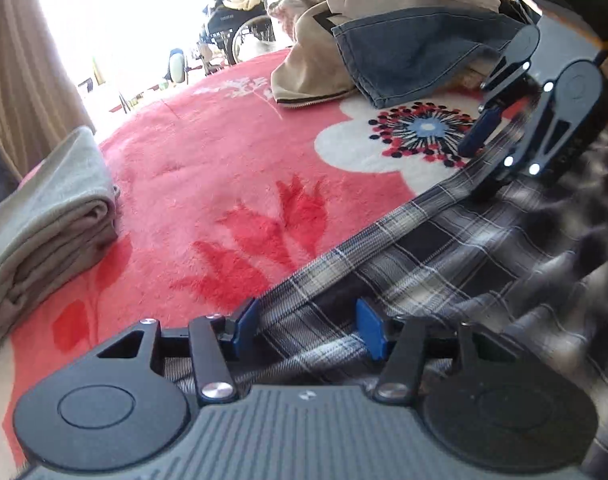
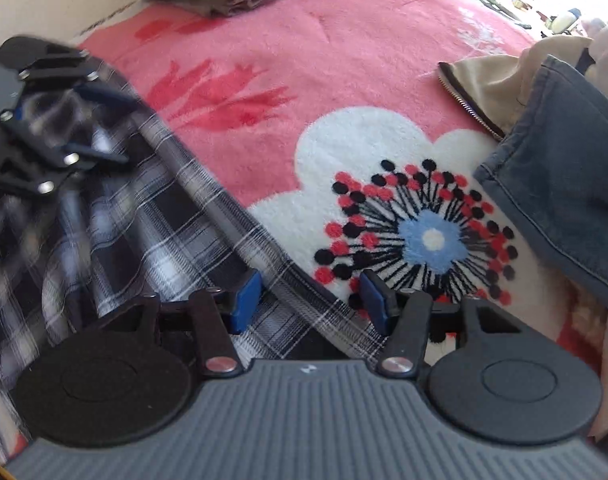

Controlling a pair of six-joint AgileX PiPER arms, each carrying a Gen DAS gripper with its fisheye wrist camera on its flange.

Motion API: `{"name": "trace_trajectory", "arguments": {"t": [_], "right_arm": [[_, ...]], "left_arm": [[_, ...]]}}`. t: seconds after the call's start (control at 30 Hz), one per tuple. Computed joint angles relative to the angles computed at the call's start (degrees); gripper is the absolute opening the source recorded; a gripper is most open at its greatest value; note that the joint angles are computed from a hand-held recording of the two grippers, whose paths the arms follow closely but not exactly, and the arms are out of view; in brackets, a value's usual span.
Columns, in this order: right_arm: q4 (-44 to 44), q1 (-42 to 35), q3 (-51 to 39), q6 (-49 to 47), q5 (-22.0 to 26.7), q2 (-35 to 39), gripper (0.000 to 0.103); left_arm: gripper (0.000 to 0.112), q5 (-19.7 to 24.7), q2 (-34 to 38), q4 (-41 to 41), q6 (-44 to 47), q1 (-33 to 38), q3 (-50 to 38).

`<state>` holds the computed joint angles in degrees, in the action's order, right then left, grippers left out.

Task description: Fold clothes

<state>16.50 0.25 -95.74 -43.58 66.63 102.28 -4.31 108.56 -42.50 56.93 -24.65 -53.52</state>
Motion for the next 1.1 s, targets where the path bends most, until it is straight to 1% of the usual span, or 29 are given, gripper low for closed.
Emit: {"name": "trace_trajectory", "arguments": {"t": [0.03,0.07,0.1,0.13,0.27,0.3,0.37,0.4,0.5,0.53,0.6,0.63,0.77,0.87,0.9,0.97,1.0,1.03,1.1], "right_arm": [[-0.85,0.55,0.21,-0.43,-0.06,-0.38,0.033],[-1.85,1.32,0.75,-0.65,-0.68,-0.99,0.024],[-3.19,2.26,1.96,-0.92,-2.30,-2.08,0.008],[-4.75,3.24,3.63,-1.26,-4.65,-3.50,0.001],[-10.38,5.88,8.63,-1.39,-13.84,-7.61,0.000],[-11.58,6.16,9.19,-0.90,-15.74,-7.74,0.000],[-14.10,6.69,9.84,0.79,-18.79,-7.24,0.000],[-15.44,7.01,10.23,1.74,-20.25,-6.75,0.000],[-23.10,8.51,13.09,8.40,-26.60,-5.21,0.000],[-24.97,8.32,13.29,11.45,-27.65,-4.17,0.000],[-24.53,6.86,13.58,15.65,-29.13,-2.63,0.000],[-22.13,5.86,13.73,15.42,-30.05,-2.64,0.000],[-10.11,0.11,12.16,13.59,-28.90,-4.66,0.001],[-0.32,-7.62,10.58,10.55,-24.67,-8.03,0.004],[2.30,-10.79,10.09,9.63,-23.20,-9.09,0.006],[7.26,-18.27,7.53,7.98,-18.04,-9.84,0.016],[9.47,-22.22,6.39,7.32,-14.85,-10.08,0.025],[11.21,-25.99,5.27,6.70,-11.99,-10.00,0.029],[11.57,-31.76,5.22,6.18,-8.97,-10.23,0.031]], "left_arm": [[0.056,-1.61,0.13,-0.10,0.08,-0.71,0.40],[0.056,-3.21,0.24,-1.28,1.31,-1.48,0.77],[0.056,-4.66,0.46,-2.79,2.96,-2.24,0.96],[0.056,-5.80,0.74,-4.69,5.20,-2.88,0.85],[0.056,-9.39,2.55,-11.90,14.17,-4.93,-1.21],[0.057,-10.44,3.32,-13.88,16.40,-5.51,-2.08],[0.057,-12.33,4.79,-20.64,22.81,-6.57,-4.22],[0.057,-12.62,5.49,-23.47,25.11,-6.74,-5.35],[0.057,-12.89,6.90,-26.10,26.02,-6.71,-7.15],[0.057,-13.22,7.17,-26.12,25.68,-6.83,-7.37],[0.057,-14.31,7.46,-25.01,24.20,-7.30,-7.24],[0.057,-14.78,7.58,-24.24,23.42,-7.48,-7.14],[0.057,-15.66,7.75,-21.05,20.12,-7.67,-6.79],[0.057,-14.83,7.58,-18.41,16.46,-7.20,-6.79],[0.057,-14.43,7.48,-16.65,14.48,-6.99,-6.72],[0.057,-13.59,7.57,-14.25,12.10,-6.85,-6.98],[0.057,-13.26,7.75,-13.78,11.86,-6.98,-7.30],[0.057,-12.94,7.94,-13.25,11.56,-7.11,-7.62],[0.057,-12.38,8.44,-13.28,12.02,-7.52,-8.44]]}}
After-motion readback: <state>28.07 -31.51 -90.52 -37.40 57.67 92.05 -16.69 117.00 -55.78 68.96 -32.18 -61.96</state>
